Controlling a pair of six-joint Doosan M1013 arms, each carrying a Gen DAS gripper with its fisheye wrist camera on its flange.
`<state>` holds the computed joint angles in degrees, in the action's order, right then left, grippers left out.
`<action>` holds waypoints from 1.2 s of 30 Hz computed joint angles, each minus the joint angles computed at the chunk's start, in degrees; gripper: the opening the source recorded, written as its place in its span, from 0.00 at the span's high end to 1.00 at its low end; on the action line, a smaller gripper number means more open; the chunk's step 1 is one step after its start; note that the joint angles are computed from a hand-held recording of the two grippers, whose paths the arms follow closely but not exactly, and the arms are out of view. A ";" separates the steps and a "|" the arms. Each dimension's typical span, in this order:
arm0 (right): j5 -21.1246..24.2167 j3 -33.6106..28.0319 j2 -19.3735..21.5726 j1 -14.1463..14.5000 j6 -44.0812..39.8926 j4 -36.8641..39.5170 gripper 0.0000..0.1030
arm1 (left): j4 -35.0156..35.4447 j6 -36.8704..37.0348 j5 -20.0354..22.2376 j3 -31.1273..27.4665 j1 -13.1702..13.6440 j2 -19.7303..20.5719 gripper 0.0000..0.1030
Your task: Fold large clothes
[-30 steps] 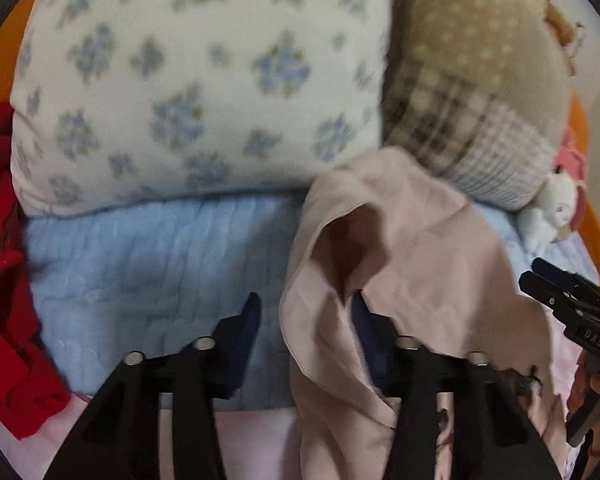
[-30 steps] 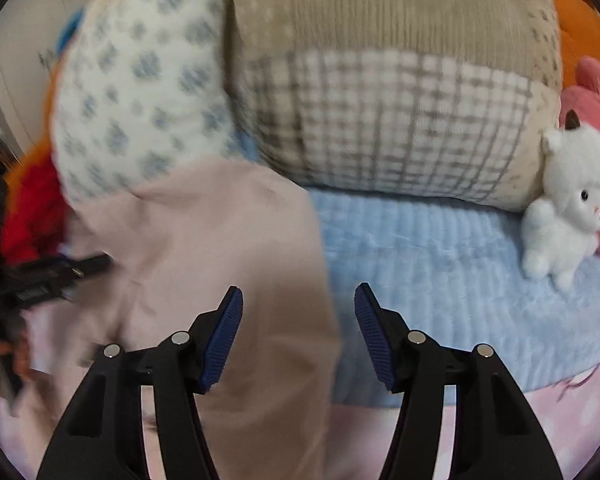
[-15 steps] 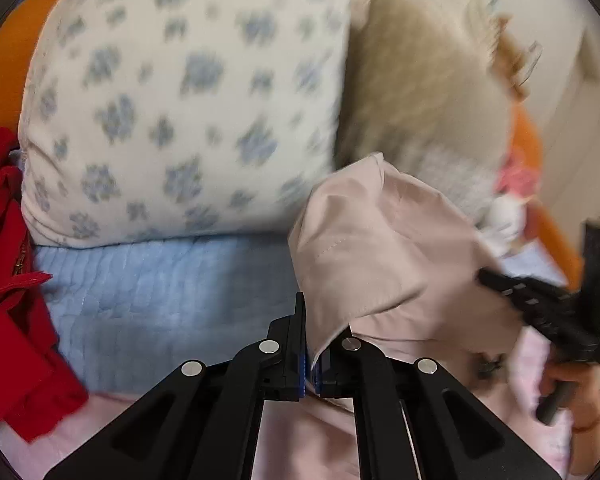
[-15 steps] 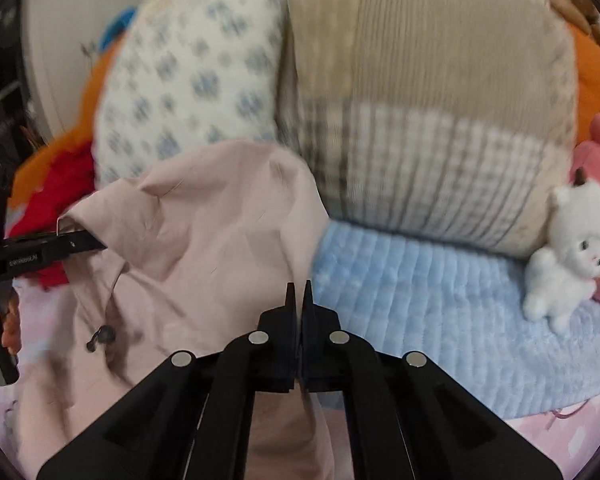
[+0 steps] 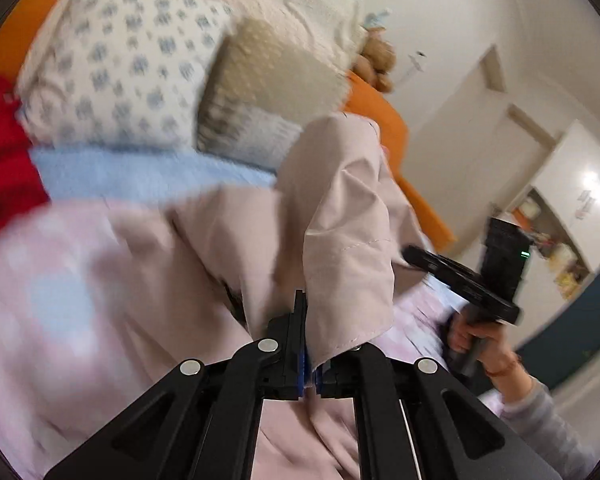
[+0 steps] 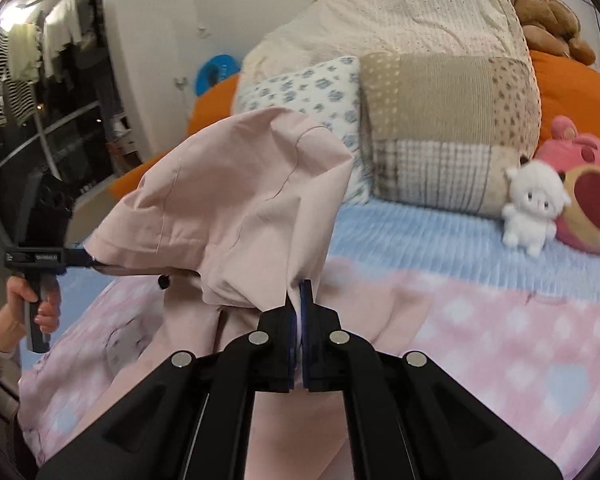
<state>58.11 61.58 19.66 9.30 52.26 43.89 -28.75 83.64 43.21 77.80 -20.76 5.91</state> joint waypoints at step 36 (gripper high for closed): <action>6.65 -5.17 2.54 5.60 14.12 -11.65 0.92 | -1.23 -4.18 -2.29 9.02 -1.78 -3.99 0.69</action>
